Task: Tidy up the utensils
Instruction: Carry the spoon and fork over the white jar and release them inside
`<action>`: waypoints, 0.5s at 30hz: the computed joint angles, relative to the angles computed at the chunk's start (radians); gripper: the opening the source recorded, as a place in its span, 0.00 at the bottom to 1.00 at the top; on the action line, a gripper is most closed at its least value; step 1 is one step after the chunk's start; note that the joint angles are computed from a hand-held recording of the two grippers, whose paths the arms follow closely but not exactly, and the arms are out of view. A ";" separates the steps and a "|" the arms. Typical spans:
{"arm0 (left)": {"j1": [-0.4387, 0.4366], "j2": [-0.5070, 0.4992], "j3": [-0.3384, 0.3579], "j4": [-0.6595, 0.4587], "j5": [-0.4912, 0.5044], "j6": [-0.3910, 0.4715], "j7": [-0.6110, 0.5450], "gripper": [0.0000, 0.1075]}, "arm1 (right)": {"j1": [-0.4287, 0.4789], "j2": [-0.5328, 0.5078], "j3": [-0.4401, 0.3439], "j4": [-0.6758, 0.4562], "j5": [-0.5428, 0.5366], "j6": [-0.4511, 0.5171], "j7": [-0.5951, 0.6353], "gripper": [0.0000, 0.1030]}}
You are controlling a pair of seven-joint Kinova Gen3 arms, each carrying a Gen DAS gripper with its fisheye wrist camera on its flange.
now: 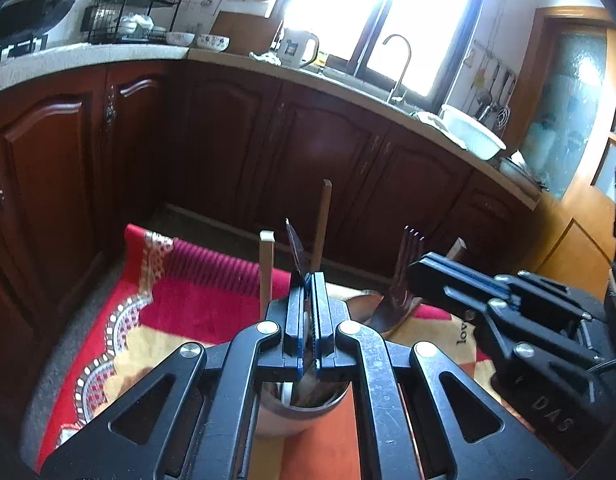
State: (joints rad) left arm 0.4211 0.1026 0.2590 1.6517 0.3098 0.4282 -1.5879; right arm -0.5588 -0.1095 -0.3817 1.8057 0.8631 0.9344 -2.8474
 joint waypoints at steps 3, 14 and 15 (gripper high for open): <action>0.000 -0.004 0.000 0.011 0.003 0.004 -0.001 0.02 | 0.003 0.000 -0.006 0.021 0.003 -0.007 -0.020 0.02; 0.001 -0.057 -0.005 0.044 0.037 0.021 -0.011 0.34 | 0.120 -0.125 -0.026 0.112 -0.159 -0.161 -0.047 0.22; -0.002 -0.064 -0.001 0.049 0.037 0.019 -0.009 0.37 | 0.131 -0.136 -0.044 0.121 -0.164 -0.158 -0.057 0.22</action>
State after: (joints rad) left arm 0.4196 0.0385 0.2577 1.7005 0.3467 0.4471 -1.5973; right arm -0.4274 -0.2454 -0.4258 1.9268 0.6993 0.7762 -2.9044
